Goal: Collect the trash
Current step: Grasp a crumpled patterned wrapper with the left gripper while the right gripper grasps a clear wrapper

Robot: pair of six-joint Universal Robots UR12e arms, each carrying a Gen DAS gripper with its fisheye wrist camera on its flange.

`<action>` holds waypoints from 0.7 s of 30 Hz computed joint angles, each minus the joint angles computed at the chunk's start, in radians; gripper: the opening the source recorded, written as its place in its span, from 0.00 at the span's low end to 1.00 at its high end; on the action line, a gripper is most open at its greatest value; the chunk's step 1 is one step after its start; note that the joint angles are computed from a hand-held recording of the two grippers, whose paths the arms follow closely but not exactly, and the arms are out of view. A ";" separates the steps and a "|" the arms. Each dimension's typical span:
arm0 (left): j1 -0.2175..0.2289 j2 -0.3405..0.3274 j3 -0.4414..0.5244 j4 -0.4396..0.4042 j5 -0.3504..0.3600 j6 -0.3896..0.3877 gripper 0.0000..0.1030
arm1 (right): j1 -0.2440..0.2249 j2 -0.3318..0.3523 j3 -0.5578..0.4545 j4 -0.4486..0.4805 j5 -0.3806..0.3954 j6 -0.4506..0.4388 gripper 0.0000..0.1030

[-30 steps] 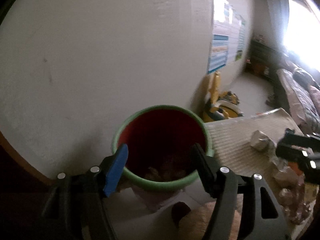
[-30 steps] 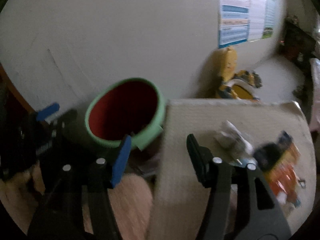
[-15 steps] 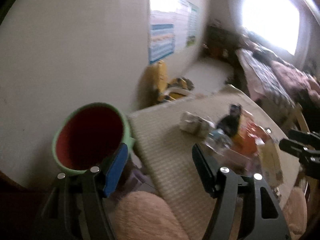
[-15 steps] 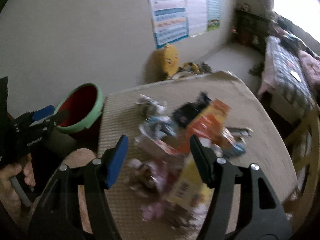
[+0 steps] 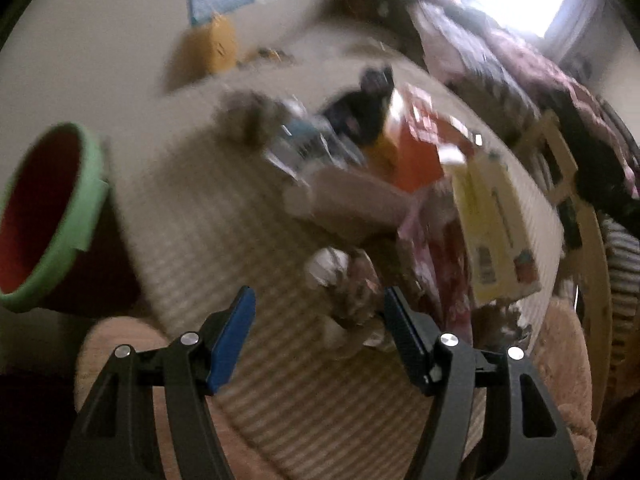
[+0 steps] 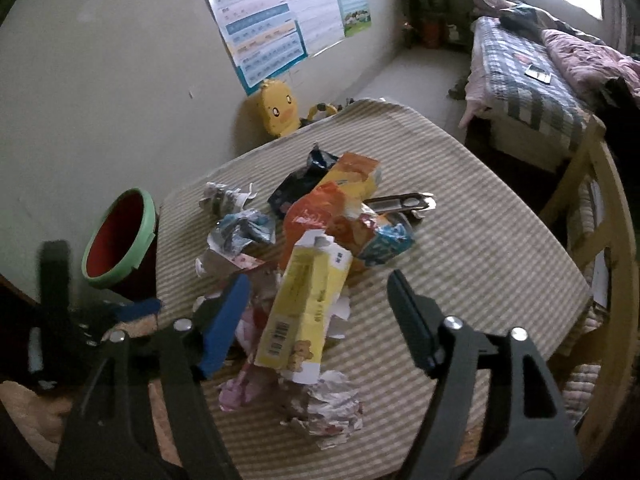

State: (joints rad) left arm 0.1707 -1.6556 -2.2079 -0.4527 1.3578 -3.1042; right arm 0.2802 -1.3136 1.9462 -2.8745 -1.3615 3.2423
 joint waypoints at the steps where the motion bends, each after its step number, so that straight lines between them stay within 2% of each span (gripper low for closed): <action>1: -0.006 -0.015 0.011 -0.027 -0.003 0.006 0.61 | 0.000 0.000 0.000 0.000 -0.002 0.004 0.70; 6: -0.021 -0.060 0.038 -0.078 -0.032 0.010 0.61 | -0.001 0.003 0.000 0.010 -0.007 0.009 0.70; 7: -0.021 -0.061 0.036 -0.077 -0.039 0.010 0.57 | -0.001 0.004 -0.001 0.013 -0.007 0.009 0.70; 8: -0.018 -0.061 0.034 -0.072 -0.056 0.009 0.45 | -0.001 0.004 -0.001 0.015 -0.008 0.009 0.70; 10: -0.004 -0.057 0.027 -0.076 -0.110 0.017 0.33 | -0.001 0.007 -0.003 0.025 -0.010 0.012 0.70; 14: 0.006 -0.042 0.017 -0.076 -0.134 0.033 0.23 | 0.000 0.015 -0.010 0.047 -0.001 0.019 0.70; 21: 0.061 0.021 -0.028 -0.037 -0.129 0.006 0.22 | 0.011 0.033 -0.038 0.067 -0.015 0.011 0.70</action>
